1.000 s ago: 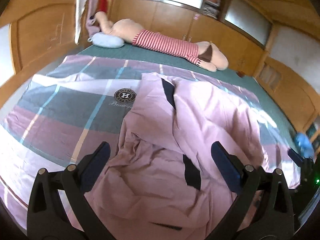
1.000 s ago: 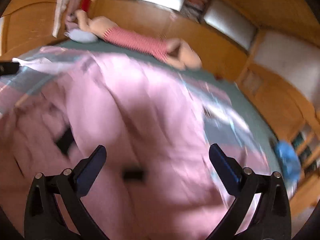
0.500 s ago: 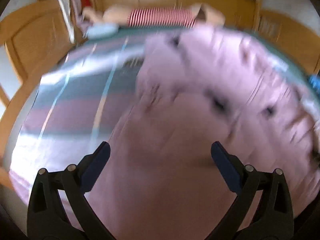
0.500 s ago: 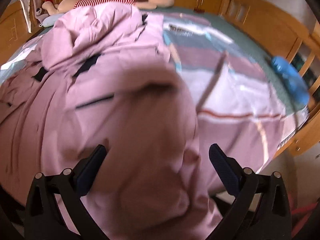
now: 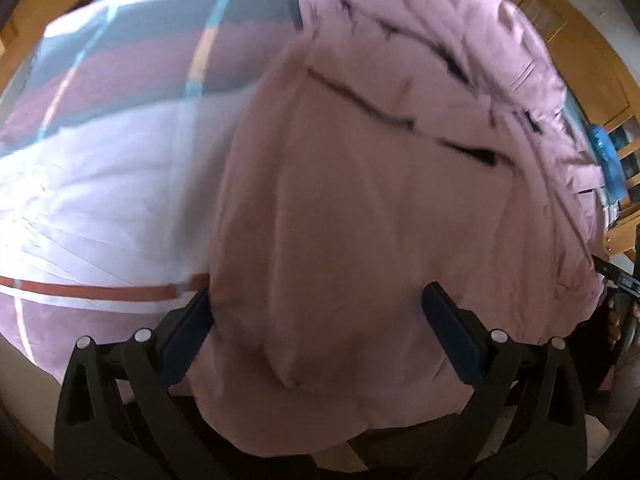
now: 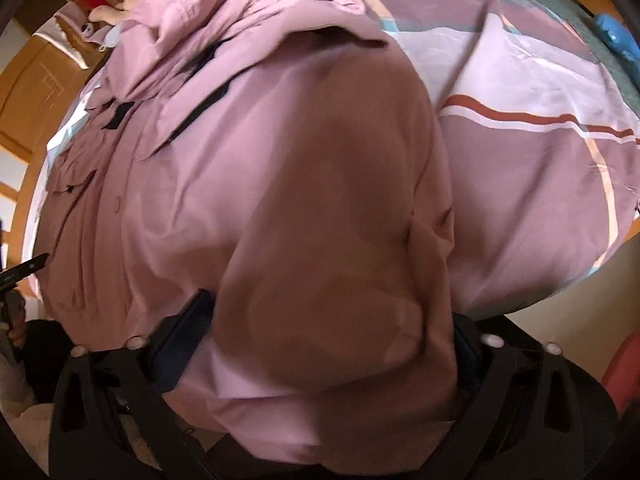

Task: Fold large clothes

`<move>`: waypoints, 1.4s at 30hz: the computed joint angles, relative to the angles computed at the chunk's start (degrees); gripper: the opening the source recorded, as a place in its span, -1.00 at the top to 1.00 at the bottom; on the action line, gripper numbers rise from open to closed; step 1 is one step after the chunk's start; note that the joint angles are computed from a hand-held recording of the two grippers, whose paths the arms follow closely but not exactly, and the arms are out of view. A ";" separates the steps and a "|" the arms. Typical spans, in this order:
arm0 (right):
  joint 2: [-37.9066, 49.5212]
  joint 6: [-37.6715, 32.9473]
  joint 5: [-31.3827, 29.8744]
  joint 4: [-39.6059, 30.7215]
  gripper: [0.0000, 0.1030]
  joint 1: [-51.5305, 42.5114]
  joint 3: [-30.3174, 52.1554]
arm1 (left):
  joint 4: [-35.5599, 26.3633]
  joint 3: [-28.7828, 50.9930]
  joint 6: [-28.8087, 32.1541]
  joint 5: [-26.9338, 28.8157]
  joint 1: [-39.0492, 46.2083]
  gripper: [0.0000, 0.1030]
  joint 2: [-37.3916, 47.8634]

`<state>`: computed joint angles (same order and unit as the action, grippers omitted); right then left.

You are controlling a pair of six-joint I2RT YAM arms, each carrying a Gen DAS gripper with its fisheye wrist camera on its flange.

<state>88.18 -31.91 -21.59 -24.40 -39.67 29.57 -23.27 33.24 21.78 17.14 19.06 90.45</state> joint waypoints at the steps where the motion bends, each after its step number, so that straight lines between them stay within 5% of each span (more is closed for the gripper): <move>1: -1.08 -0.84 -1.13 -1.04 -0.19 -0.40 -0.25 | 0.14 -0.05 -0.02 0.02 -0.73 -0.95 0.73; 3: -2.70 -5.11 -5.81 -7.33 0.45 -2.48 1.36 | -2.71 0.87 1.42 2.62 -0.69 -0.44 1.21; 5: -3.98 -8.78 -9.51 -13.72 0.61 -3.85 3.61 | -7.79 2.71 4.56 6.83 1.46 0.20 0.49; 10: 1.07 -17.16 -29.81 -33.88 0.69 -8.68 16.79 | -27.99 14.53 17.55 25.50 10.72 0.53 5.80; 12: 3.79 -14.96 -38.13 -37.74 0.70 -7.21 23.09 | -35.49 19.63 20.81 33.71 12.21 0.55 6.53; 14: 6.25 -5.66 -45.46 -33.98 0.71 -3.33 28.87 | -38.90 24.12 19.79 39.42 11.39 0.55 7.43; 16: 7.85 15.44 -49.35 -17.82 0.72 1.16 32.48 | -38.64 30.79 12.83 45.08 8.35 0.55 9.34; 19: 13.68 53.29 -44.51 18.46 0.73 7.44 35.79 | -21.87 39.61 -12.80 45.88 0.68 0.55 12.12; 22: 28.37 77.24 -37.12 35.16 0.66 10.65 47.40 | -9.63 55.59 -37.35 42.08 -2.98 0.54 24.25; 24: 37.22 85.26 -33.01 37.67 0.43 12.68 55.44 | -4.52 67.83 -53.74 39.75 -3.77 0.37 35.20; 26: 46.24 86.64 -29.64 29.28 0.10 14.40 66.68 | -4.36 73.17 -57.73 36.66 -4.69 0.13 40.10; 27: 50.12 87.07 -28.85 25.43 -0.22 14.88 71.44 | -5.14 73.74 -57.05 33.64 -5.47 -0.01 40.57; 29: 53.77 90.52 -28.32 29.26 -0.47 14.83 73.23 | -3.60 67.95 -54.42 26.97 -6.29 -0.89 36.90; 31: 53.88 90.77 -28.45 32.97 -0.78 14.18 72.17 | 4.07 56.81 -54.20 24.50 -5.71 -0.90 30.35; 35: 45.63 83.35 -22.60 31.28 -0.89 11.80 65.58 | 12.37 39.12 -45.91 15.95 -7.30 -0.92 16.27; 38: 33.33 66.29 -16.34 27.98 -0.89 12.84 55.86 | 12.44 33.37 -37.13 16.49 -12.24 -0.92 11.74; 42: 17.57 38.15 -8.77 15.12 -0.89 22.23 48.76 | 11.32 29.92 -28.77 6.23 -21.25 -0.92 10.91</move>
<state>105.75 6.24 -30.37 -9.27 -17.45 78.32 -11.95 63.16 -6.99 23.37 -2.19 101.36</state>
